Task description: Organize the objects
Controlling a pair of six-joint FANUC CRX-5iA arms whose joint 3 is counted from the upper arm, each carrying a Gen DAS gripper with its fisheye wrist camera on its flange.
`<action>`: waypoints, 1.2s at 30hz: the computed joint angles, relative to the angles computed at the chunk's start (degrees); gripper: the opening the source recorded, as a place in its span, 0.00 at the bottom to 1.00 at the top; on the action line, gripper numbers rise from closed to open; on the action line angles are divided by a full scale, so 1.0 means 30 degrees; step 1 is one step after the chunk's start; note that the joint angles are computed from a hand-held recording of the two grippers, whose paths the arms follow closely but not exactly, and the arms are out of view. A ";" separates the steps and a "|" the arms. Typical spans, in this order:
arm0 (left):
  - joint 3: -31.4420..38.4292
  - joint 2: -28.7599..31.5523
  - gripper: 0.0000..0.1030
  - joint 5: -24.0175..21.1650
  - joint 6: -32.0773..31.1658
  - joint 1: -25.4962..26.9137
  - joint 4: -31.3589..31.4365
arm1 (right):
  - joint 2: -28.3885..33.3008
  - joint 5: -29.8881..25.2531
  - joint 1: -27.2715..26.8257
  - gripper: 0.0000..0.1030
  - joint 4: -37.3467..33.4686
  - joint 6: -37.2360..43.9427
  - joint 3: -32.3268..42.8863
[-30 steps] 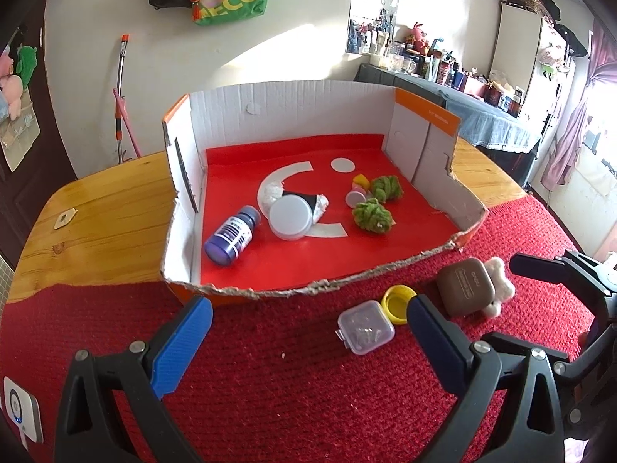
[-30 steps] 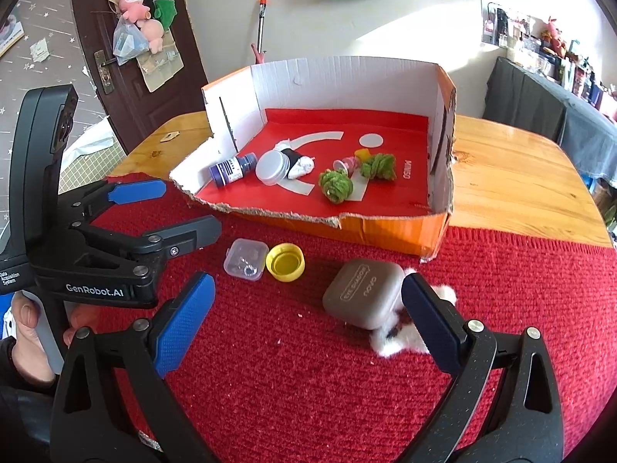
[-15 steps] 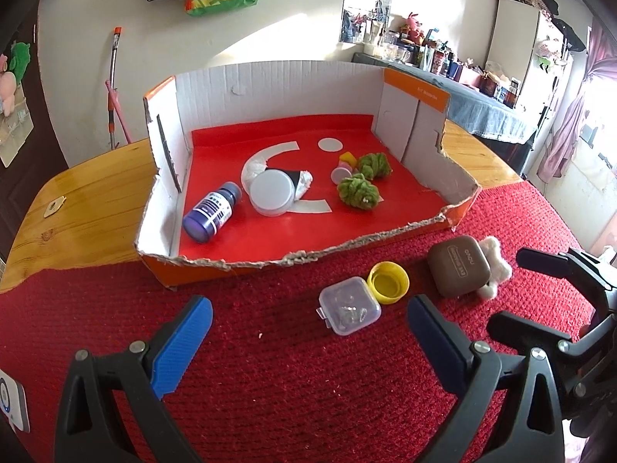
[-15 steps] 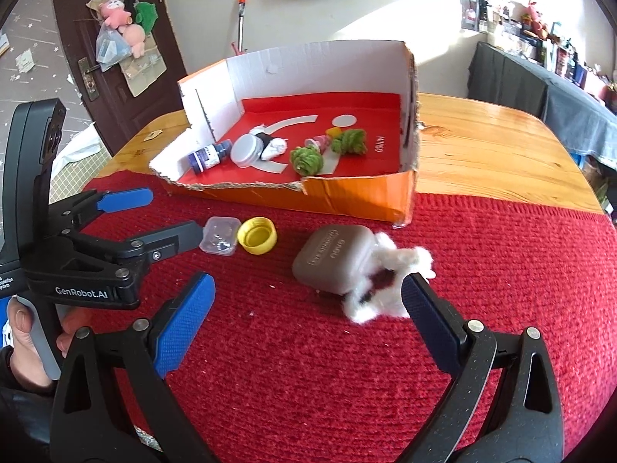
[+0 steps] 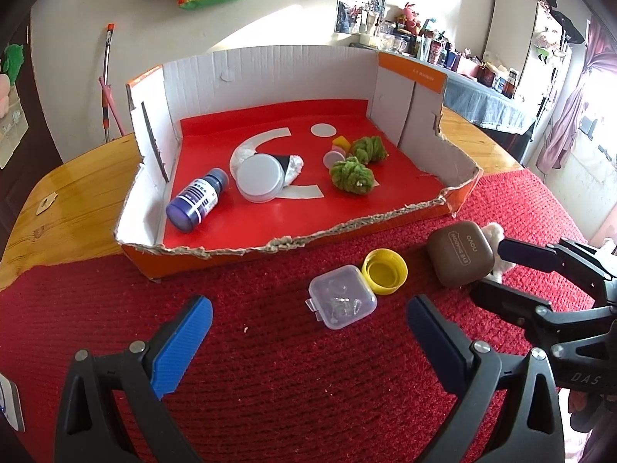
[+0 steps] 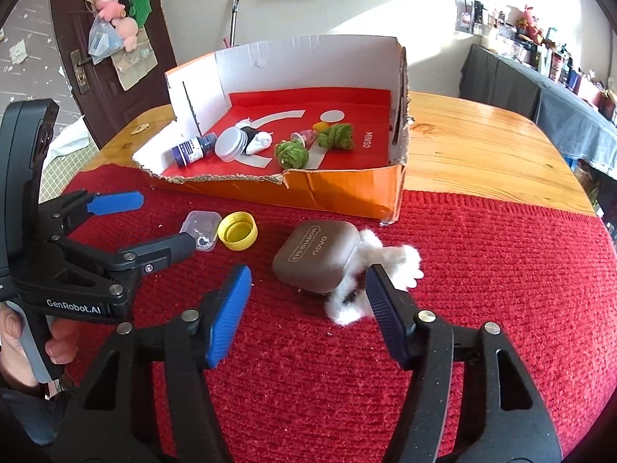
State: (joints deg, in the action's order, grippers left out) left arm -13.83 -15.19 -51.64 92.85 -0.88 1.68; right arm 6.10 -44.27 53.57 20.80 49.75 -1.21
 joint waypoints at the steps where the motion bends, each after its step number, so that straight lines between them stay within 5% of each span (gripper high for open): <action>1: 0.0013 0.0059 1.00 -0.0019 -0.0046 -0.0010 0.0032 | 0.0086 -0.0056 0.0016 0.58 0.0019 0.0036 0.0048; 36: 0.0694 0.1023 0.71 -0.0749 0.0098 -0.0201 -0.0998 | 0.2317 -0.0655 -0.0214 0.51 -0.0390 0.2128 0.2199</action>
State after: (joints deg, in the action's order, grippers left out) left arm -11.75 -12.12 -53.88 93.14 -1.49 -1.31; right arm 13.05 -46.23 52.93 19.63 56.14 5.39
